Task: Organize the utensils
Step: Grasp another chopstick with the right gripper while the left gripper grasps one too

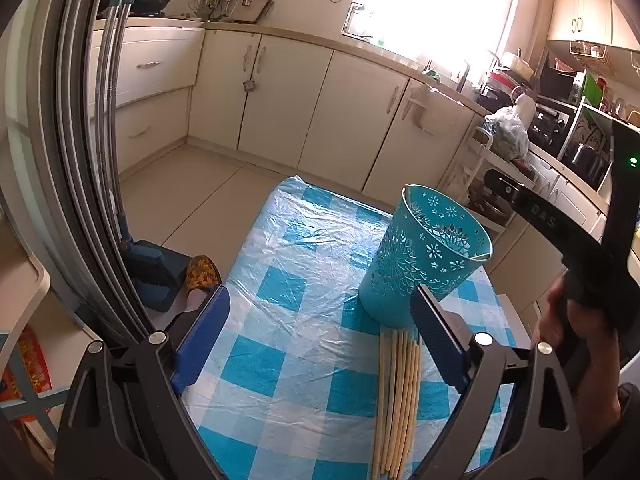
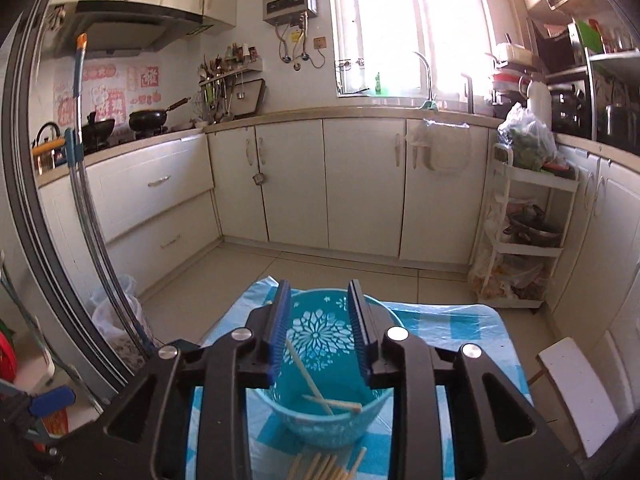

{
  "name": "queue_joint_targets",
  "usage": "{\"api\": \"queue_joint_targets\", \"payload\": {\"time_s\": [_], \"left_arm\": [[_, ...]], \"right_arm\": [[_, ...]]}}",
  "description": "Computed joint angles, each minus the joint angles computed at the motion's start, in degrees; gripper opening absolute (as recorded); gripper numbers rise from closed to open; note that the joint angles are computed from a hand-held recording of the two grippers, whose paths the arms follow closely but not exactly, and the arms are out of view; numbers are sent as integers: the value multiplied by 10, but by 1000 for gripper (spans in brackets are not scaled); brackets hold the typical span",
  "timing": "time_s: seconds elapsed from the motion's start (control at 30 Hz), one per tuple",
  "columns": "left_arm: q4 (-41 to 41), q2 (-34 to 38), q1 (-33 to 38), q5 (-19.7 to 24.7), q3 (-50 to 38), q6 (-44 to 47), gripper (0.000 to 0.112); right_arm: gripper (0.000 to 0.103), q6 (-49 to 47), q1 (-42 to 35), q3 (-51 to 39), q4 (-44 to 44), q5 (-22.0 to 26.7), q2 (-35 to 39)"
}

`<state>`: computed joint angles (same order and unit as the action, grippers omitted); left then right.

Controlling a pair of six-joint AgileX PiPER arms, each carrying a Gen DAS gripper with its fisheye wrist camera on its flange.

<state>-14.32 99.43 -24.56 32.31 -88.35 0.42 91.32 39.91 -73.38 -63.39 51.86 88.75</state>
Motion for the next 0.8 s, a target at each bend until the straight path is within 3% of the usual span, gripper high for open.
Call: {"api": "queue_joint_targets", "payload": {"time_s": [0.17,0.33,0.43,0.5,0.63,0.8], "left_arm": [[-2,-7,3,10,7,0,89],[19,-17,1,14,22,-10,90],[23,-16,0,19,28,-11,90],[29,-13,-6,26,31,-11,90],[48,-12,-19,31,39,-13,90],[70,-4,-29,40,40,-22,90]], "right_arm": [[39,33,66,28,-12,65,-26],[39,185,143,139,8,110,-86],[30,246,144,212,63,63,-99],[19,267,121,254,95,1,-97],[17,247,68,268,117,-79,-72],[17,196,10,227,135,-135,2]]}}
